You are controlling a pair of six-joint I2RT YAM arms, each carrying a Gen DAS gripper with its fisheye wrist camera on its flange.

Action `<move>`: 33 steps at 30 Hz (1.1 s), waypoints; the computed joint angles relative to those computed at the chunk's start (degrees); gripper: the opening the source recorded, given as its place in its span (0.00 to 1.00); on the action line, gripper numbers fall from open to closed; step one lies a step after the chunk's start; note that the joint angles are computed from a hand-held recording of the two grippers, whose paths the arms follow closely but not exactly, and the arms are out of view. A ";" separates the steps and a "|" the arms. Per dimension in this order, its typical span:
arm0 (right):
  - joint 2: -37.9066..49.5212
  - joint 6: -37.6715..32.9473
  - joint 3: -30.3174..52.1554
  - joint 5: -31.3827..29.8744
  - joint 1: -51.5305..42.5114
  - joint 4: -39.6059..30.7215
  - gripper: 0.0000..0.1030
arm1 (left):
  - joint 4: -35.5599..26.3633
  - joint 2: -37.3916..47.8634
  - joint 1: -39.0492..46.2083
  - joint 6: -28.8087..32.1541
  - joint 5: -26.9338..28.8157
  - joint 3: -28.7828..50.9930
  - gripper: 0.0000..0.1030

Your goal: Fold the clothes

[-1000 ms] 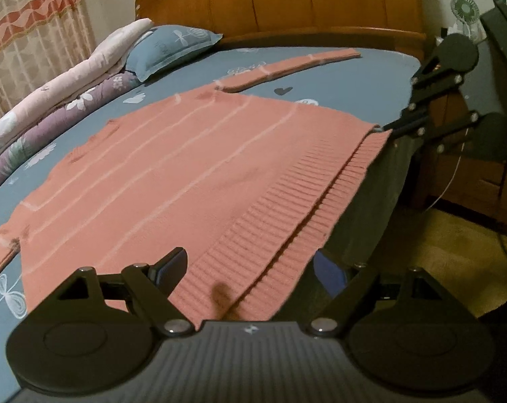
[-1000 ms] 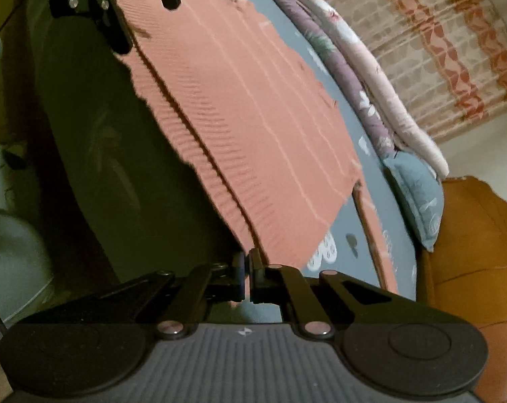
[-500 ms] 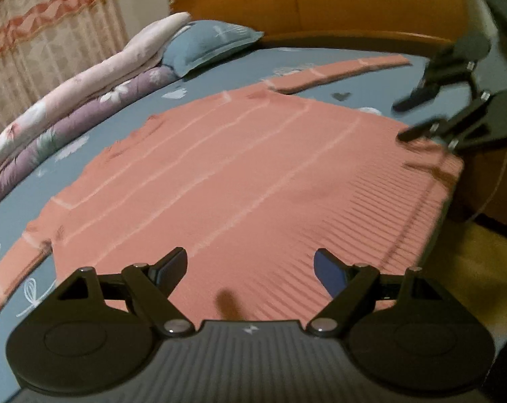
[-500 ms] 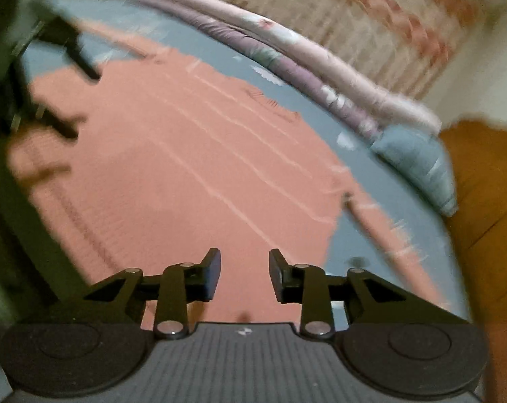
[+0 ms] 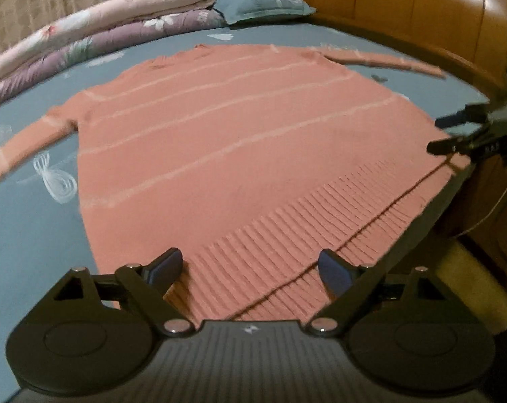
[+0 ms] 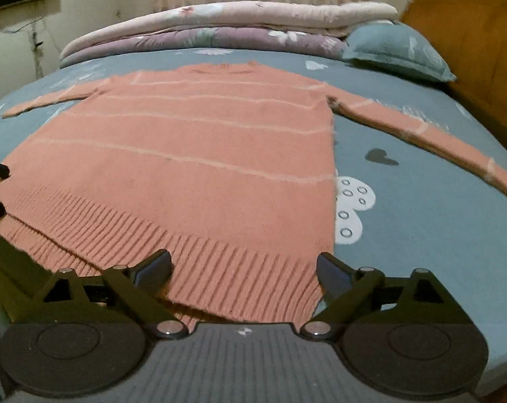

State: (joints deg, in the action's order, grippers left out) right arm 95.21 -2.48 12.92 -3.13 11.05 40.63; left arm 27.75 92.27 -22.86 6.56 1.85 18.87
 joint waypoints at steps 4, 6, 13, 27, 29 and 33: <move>-2.53 1.00 2.16 4.01 4.10 -5.22 0.97 | 2.11 2.16 1.22 -0.20 1.61 3.83 0.86; -1.63 2.86 5.15 5.94 6.01 -7.26 1.00 | 2.70 5.52 1.98 -1.56 2.75 6.61 0.86; 3.85 5.31 9.31 1.90 5.35 -7.62 1.00 | 9.14 11.15 2.85 -6.74 1.22 4.22 0.86; 13.90 8.64 33.91 -7.47 -2.45 -17.00 1.00 | 13.06 10.89 1.77 -15.81 -2.00 2.12 0.93; 19.58 8.09 43.87 -6.30 -1.51 -22.56 1.00 | 13.40 11.13 1.35 -16.49 -2.75 2.03 0.93; 30.23 5.52 61.28 -7.35 -1.18 -30.13 1.00 | 11.30 10.55 0.95 -18.13 -3.61 2.71 0.94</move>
